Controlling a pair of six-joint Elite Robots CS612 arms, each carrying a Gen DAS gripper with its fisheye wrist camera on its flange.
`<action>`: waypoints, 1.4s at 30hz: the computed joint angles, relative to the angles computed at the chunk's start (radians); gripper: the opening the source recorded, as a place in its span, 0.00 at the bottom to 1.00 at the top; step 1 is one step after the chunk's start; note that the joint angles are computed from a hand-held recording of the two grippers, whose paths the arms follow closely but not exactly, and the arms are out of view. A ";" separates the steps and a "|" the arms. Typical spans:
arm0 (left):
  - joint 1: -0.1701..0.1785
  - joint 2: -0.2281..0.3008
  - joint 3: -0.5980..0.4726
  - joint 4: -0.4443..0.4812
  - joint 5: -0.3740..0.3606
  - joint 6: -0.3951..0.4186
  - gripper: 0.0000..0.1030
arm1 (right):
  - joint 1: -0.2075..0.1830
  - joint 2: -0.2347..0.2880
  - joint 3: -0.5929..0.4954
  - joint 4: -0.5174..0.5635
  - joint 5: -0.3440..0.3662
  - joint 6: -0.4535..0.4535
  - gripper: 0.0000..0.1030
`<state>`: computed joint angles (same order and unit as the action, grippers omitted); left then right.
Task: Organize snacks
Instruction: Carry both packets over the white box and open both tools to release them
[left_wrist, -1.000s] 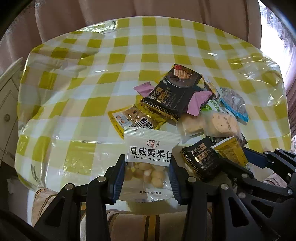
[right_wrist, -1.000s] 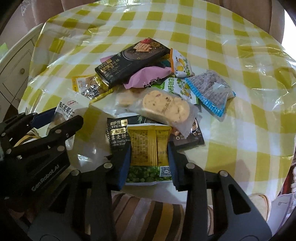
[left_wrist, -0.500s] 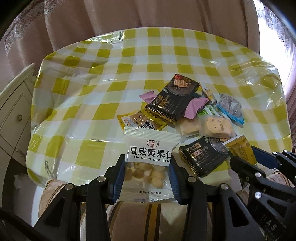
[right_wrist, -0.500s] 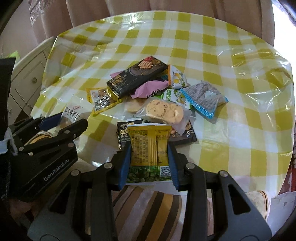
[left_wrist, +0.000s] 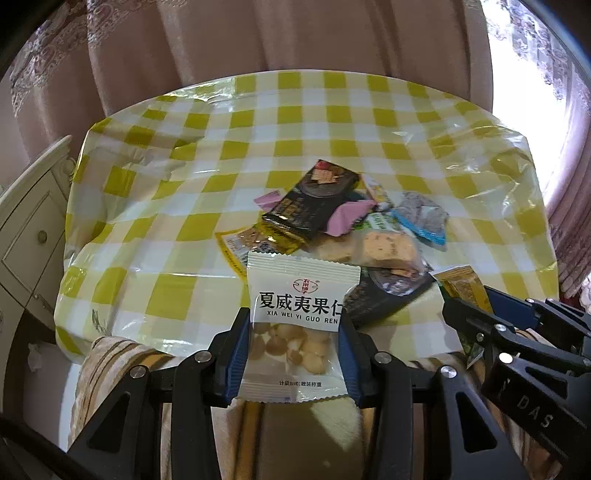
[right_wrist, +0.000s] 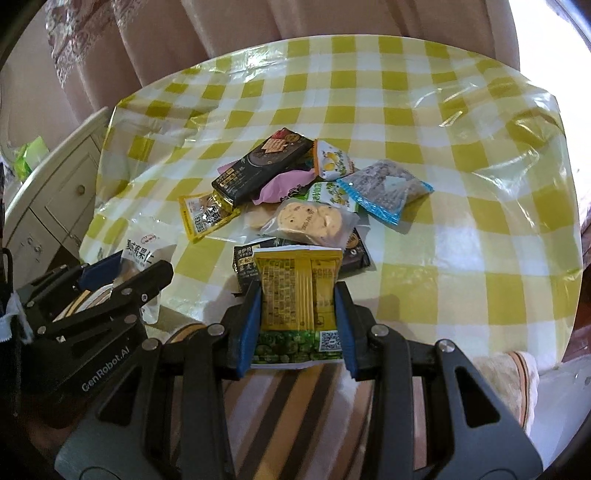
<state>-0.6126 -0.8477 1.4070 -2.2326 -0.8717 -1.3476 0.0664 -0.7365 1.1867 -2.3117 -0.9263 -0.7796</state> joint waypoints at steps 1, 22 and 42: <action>-0.002 0.003 -0.007 0.000 0.001 0.007 0.43 | -0.005 0.001 -0.004 0.010 0.009 0.006 0.40; -0.033 0.112 -0.195 -0.126 -0.044 0.243 0.43 | -0.090 0.006 -0.033 0.007 -0.002 0.092 0.40; -0.046 0.290 -0.492 -0.237 -0.279 0.521 0.43 | -0.176 0.056 -0.099 -0.117 -0.206 0.198 0.40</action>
<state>-0.6586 -0.5578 0.9151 -2.4698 -1.1509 -0.8261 -0.1093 -0.6806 1.0873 -2.4285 -1.1320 -0.5814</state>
